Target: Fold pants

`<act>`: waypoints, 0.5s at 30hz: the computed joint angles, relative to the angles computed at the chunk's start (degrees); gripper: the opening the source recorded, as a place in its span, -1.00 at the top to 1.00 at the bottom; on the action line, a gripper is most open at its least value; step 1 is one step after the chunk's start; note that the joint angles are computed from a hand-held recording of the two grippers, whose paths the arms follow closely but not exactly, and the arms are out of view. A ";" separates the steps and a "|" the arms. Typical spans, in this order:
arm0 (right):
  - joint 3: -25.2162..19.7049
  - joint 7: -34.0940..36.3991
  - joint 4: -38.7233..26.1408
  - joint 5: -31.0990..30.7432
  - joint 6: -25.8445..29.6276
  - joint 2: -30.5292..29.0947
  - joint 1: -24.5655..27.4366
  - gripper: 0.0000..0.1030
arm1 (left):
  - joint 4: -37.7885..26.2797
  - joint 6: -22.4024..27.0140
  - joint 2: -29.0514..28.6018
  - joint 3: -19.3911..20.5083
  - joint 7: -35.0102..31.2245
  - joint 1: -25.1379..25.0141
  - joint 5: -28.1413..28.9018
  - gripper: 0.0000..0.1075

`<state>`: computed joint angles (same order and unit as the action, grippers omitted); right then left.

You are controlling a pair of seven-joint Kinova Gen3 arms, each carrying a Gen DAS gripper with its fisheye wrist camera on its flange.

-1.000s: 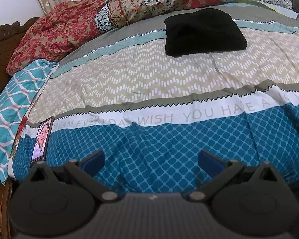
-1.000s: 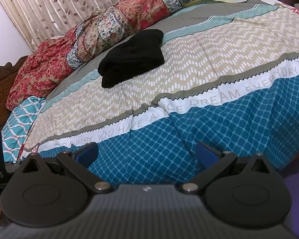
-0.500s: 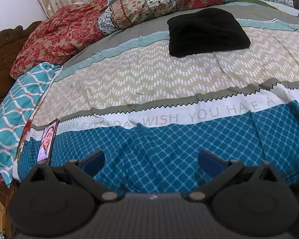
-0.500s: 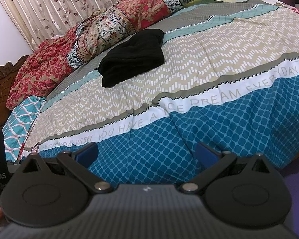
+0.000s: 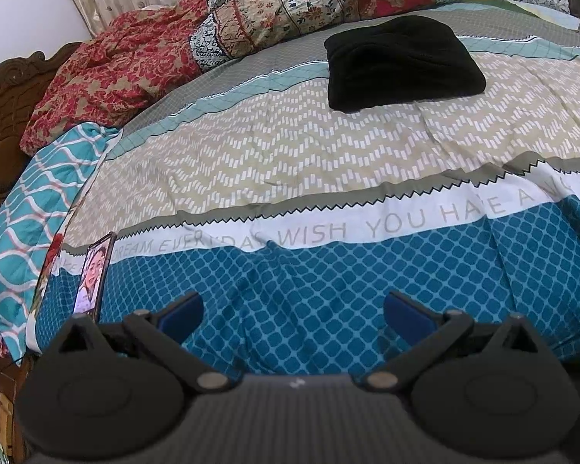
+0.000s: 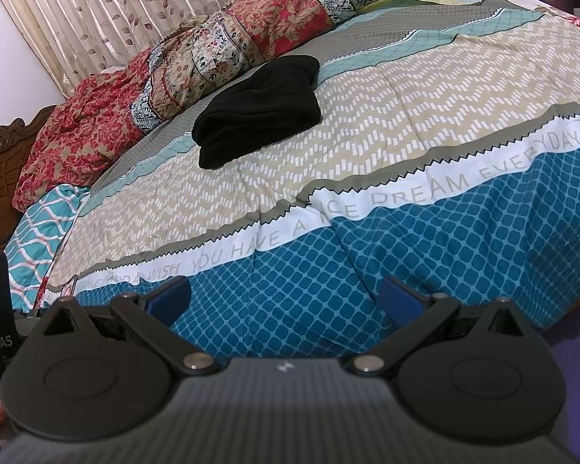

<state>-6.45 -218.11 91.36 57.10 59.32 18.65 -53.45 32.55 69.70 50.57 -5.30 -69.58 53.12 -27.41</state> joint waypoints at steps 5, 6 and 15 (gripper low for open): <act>0.03 -0.01 -0.19 0.01 0.10 0.14 -0.06 -1.00 | -0.31 0.23 0.16 -0.02 -0.03 0.01 0.09 -0.91; 0.04 0.02 -0.27 -0.03 0.16 0.18 -0.07 -1.00 | -0.56 0.41 0.25 -0.02 -0.03 -0.01 0.13 -0.91; 0.12 -0.04 -0.35 -0.10 0.18 0.24 -0.17 -1.00 | -1.38 1.03 0.59 -0.11 0.02 -0.09 0.41 -0.91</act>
<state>-6.33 -218.14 91.01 56.99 59.51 18.89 -53.61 31.17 70.73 51.16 -5.41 -69.56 53.03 -27.00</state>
